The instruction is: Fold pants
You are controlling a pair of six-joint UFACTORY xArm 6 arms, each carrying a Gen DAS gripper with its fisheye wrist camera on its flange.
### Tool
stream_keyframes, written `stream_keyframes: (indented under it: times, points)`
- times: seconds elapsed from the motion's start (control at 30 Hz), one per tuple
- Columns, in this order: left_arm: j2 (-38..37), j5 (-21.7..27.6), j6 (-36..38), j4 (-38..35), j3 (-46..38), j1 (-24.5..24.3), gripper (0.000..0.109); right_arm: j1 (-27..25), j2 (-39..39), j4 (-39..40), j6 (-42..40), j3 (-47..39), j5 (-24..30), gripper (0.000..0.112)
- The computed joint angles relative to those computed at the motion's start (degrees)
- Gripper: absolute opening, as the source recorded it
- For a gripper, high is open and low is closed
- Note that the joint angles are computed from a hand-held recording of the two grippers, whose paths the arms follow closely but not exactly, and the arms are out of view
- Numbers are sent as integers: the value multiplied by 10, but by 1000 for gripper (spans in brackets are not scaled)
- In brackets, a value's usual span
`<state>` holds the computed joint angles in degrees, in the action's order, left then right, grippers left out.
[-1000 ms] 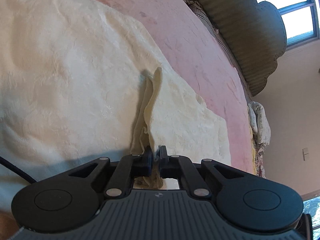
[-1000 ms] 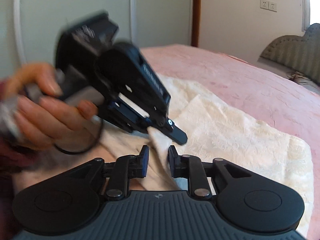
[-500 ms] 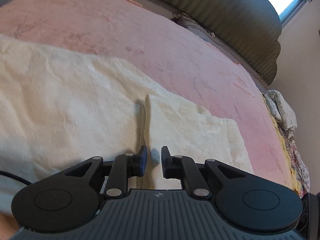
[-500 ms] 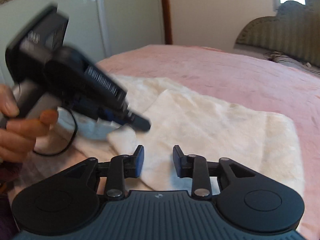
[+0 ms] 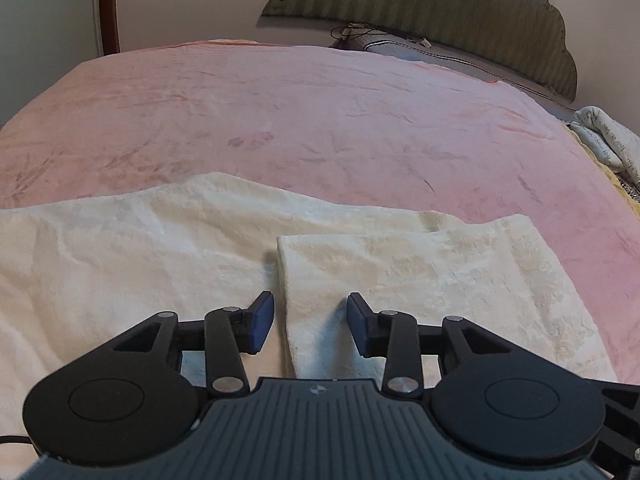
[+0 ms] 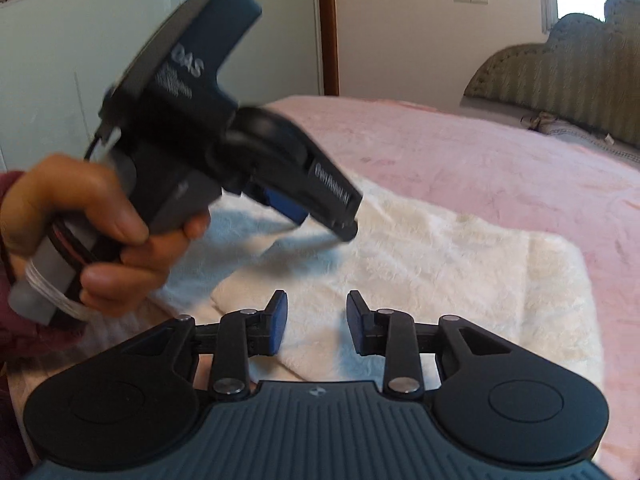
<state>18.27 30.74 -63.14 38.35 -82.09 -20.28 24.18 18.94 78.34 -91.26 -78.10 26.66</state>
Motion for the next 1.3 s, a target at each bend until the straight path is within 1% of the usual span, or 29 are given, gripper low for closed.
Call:
stream_keyframes:
  times: [0.07,0.13,0.27,0.3,0.37,0.43,0.53,0.63,0.67,0.7,0.77,0.87,0.93,1.03,1.1,1.13,1.2,1.23,1.3]
  points:
    - [-2,3,-5,9,2,0,46,1,8,-25,20,-7,-3,32]
    - [-2,10,-7,14,0,-3,48,5,21,-64,60,-15,-7,32]
    - [-8,26,-11,37,3,-6,54,-1,20,-47,66,-13,1,32]
    - [-10,32,-15,46,5,-6,55,-5,28,-45,62,-26,3,32]
    - [-14,37,-22,56,10,-5,59,-3,28,-37,54,-27,-3,32]
    - [-17,35,-21,52,14,-3,60,0,31,-60,75,-28,-6,32]
    - [-16,38,-19,58,15,-4,62,0,36,-60,82,-31,-7,33]
    - [-14,40,-18,57,13,-5,63,3,37,-45,73,-29,-24,45]
    - [-13,40,-21,59,13,-4,65,5,37,-33,64,-27,-31,51]
    - [-12,40,-26,64,14,-4,66,4,39,-21,55,-28,-31,53]
    - [-11,43,-36,76,15,-5,71,1,41,2,41,-28,-25,53]
    - [-9,48,-52,98,17,-7,75,-2,42,35,17,-26,-20,56]
    - [-7,51,-59,110,16,-8,77,-2,40,37,20,-25,-21,58]
    - [-6,63,-71,128,14,-11,83,0,39,36,24,-25,-24,59]
    - [-13,65,-82,135,21,-12,82,-2,31,32,27,-19,-24,60]
    - [-17,70,-100,150,23,-14,81,-3,25,41,14,-15,-26,60]
    - [-21,81,-131,192,23,-20,81,-13,14,92,-24,-14,-29,60]
    - [-16,86,-126,201,15,-23,81,-20,13,97,-17,-19,-31,60]
    - [2,91,-90,182,-5,-25,81,-30,25,74,26,-38,-47,61]
